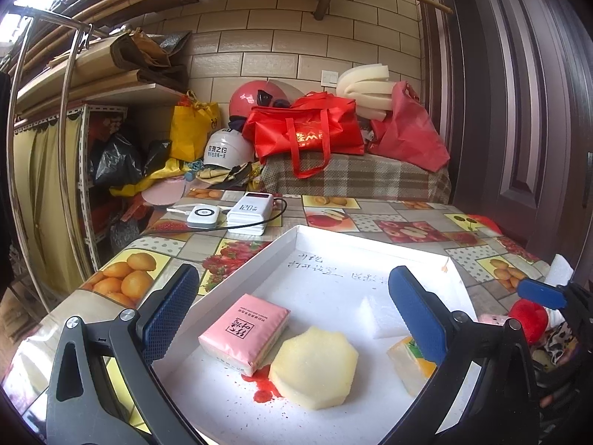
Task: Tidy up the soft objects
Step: 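Move both grippers from the tray to the pile of soft toys, then grasp the red plush apple with the left gripper while the right grasps the black-and-white patterned cloth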
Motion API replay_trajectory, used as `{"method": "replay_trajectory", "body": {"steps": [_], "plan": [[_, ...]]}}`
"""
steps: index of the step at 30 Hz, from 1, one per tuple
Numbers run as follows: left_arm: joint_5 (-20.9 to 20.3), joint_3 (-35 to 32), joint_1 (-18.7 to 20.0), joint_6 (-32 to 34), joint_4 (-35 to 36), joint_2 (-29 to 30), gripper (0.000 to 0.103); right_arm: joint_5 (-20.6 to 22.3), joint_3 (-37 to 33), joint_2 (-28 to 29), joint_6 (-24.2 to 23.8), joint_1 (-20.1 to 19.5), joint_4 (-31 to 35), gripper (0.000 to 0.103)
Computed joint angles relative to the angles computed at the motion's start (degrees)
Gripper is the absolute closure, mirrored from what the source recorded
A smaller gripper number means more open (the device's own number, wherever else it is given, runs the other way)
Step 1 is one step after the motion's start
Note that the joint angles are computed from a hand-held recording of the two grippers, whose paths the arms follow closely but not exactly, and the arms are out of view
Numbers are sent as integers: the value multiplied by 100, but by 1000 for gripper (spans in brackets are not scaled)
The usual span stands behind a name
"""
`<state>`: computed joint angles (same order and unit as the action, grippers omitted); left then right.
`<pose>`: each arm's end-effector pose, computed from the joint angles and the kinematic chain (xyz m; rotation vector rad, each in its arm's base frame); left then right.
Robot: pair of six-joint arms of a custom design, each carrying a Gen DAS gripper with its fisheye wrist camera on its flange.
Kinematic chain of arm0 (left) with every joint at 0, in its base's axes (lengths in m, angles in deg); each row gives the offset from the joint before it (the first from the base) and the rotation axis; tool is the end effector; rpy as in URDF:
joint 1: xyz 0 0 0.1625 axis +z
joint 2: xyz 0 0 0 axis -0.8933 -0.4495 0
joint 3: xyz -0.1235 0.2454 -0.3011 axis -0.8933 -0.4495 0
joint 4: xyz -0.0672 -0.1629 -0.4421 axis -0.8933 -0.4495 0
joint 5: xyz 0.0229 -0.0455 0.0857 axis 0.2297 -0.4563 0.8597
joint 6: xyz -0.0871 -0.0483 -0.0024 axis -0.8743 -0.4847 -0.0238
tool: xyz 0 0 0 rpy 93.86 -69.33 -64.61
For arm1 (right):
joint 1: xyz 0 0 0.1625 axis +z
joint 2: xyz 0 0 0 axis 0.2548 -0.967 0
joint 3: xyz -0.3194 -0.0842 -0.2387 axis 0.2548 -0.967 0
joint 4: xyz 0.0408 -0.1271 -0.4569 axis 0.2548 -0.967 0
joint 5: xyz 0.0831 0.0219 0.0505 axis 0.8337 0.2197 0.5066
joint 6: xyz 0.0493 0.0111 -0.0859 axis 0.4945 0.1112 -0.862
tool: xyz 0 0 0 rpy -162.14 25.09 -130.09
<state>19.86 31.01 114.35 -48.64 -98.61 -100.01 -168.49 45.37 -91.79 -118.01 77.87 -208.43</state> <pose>-0.2570 -0.6766 0.1367 0.0709 1.6788 -1.6086 0.1831 -0.6865 0.1798 1.4882 -2.2765 1.0941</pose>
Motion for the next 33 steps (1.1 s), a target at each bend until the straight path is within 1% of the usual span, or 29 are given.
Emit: {"method": "replay_trajectory", "body": {"steps": [3,5,7,9,11,12,13,14,15,16,17,19,21,23,24,26,27,29,30,32,33], "plan": [[29,-33,-12,-42,111,30,0,234,261,-328,-182,-160,122,0],[64,-39,-26,-94,200,42,0,296,296,-501,-134,-261,285,0],[127,-38,-42,-186,342,47,0,533,332,-658,157,-436,56,0],[209,-71,-62,-302,549,73,0,772,327,-800,582,-655,-205,0],[344,-199,-80,-591,1021,147,0,769,299,-878,862,-845,-687,0],[433,-307,-89,-814,1377,208,0,701,271,-889,922,-906,-874,0],[537,-431,-101,-1050,1760,280,0,546,208,-898,969,-964,-1006,0],[658,-573,-115,-1271,2159,370,0,332,104,-908,1018,-1009,-989,0],[815,-766,-136,-1492,2647,504,0,169,24,-931,1079,-1041,-884,0],[942,-943,-157,-1652,3047,627,0,5,-111,-955,1186,-1084,-630,0],[1079,-1159,-183,-1806,3502,787,0,-73,-217,-981,1265,-1119,-373,0],[1234,-1558,-233,-2005,4171,1087,0,-226,-416,-1014,1345,-1177,131,0],[1481,-1958,-252,-2389,4880,1351,0,-330,-490,-1050,1251,-1193,571,0],[1725,-2349,-247,-2753,5532,1597,0,-382,-475,-1115,1048,-1177,996,0],[1702,-2506,-258,-2739,5696,1705,0,-420,-470,-1135,887,-1148,1249,0],[1593,-2697,-284,-2656,5859,1861,0,-656,-504,-1125,593,-1072,1626,0],[1538,-2786,-296,-2641,5934,1928,0,-924,-544,-1050,439,-970,1791,1],[1497,-2965,-295,-2708,6133,2044,0,-1331,-669,-869,247,-809,2041,6],[1550,-3073,-285,-2797,6285,2107,0,-1491,-752,-776,197,-735,2208,11],[1659,-3320,-255,-2970,6569,2254,0,-1755,-939,-586,214,-624,2439,19],[1713,-3525,-232,-3065,6756,2375,0,-1862,-1039,-499,254,-594,2517,34]]}}
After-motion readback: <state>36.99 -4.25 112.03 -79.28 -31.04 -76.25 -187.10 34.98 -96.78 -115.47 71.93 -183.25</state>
